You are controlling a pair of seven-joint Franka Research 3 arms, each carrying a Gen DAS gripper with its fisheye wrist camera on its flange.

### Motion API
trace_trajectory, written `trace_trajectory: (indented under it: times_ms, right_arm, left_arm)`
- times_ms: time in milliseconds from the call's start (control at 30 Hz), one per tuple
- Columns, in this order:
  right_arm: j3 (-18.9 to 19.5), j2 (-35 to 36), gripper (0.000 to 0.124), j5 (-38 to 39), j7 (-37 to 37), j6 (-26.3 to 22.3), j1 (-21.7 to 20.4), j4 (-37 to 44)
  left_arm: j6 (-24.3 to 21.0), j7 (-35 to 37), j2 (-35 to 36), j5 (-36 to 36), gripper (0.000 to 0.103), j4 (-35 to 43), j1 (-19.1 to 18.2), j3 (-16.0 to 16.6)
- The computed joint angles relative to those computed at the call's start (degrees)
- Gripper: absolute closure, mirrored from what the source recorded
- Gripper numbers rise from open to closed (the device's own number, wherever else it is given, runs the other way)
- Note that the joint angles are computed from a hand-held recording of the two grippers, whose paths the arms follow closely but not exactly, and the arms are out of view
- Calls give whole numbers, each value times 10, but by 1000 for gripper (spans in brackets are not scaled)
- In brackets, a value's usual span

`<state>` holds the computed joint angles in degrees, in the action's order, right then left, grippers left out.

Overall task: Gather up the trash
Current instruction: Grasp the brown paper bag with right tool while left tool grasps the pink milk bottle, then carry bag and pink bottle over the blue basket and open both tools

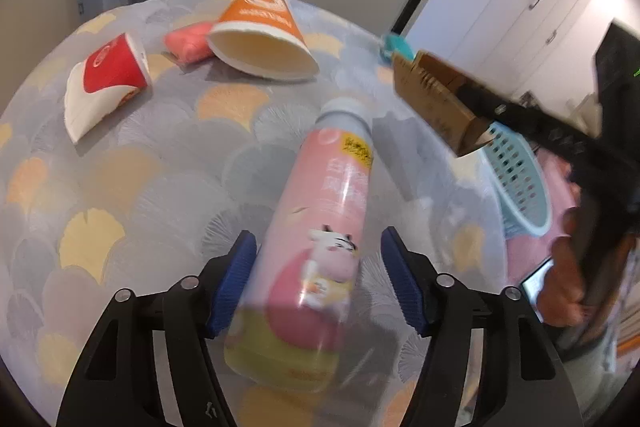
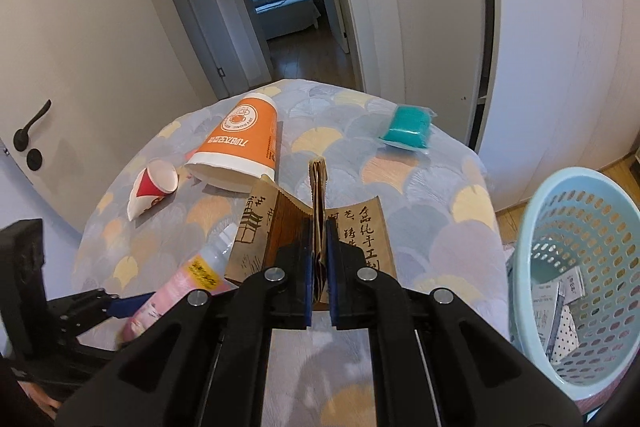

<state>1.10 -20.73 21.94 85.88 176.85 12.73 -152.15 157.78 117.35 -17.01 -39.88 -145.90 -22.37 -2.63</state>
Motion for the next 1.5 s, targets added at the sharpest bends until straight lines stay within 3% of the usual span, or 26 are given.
trace_trajectory:
  times_ms: [67, 233, 267, 467, 633, 767, 833, 967, 1100, 1333, 1500]
  right_arm:
    - [-16, -23, 120, 8, -13, 0, 12, -16]
    - [-31, -70, 120, 19, -28, -1, 17, -45]
    - [-31, -84, 120, 20, -30, 0, 13, -52]
    - [-39, -156, 120, 24, -31, -1, -10, -84]
    - [-14, -220, 120, 11, -8, 11, -87, -115]
    - [-5, -256, 120, -2, 12, 13, -142, -130]
    - [-4, -269, 120, -8, 21, 14, -169, -135]
    - [5, -274, 120, -20, 42, 17, -230, -138]
    - [-2, -244, 120, -23, 64, 16, -271, -129]
    - [2, -170, 120, -46, 104, -13, -335, -106]
    - [-18, -147, 119, -55, 111, -17, -328, -103]
  left_arm:
    - [16, -42, 7, 44, 50, -1, 14, -26]
    - [58, -110, 6, 105, 54, -10, 9, -45]
    - [89, -109, -2, 96, 55, -20, -6, -39]
    - [141, -107, -36, 75, 56, -21, -89, 15]
    - [194, -72, -42, 51, 56, 7, -204, 83]
    - [208, -78, -18, 68, 56, 50, -255, 103]
    - [209, -82, -4, 73, 56, 69, -264, 100]
    - [186, -34, 53, 23, 56, 143, -307, 112]
    - [158, -13, 110, 1, 56, 201, -298, 85]
    - [115, -39, 203, 9, 56, 266, -256, 27]
    - [90, -68, 251, 36, 56, 295, -227, -7]
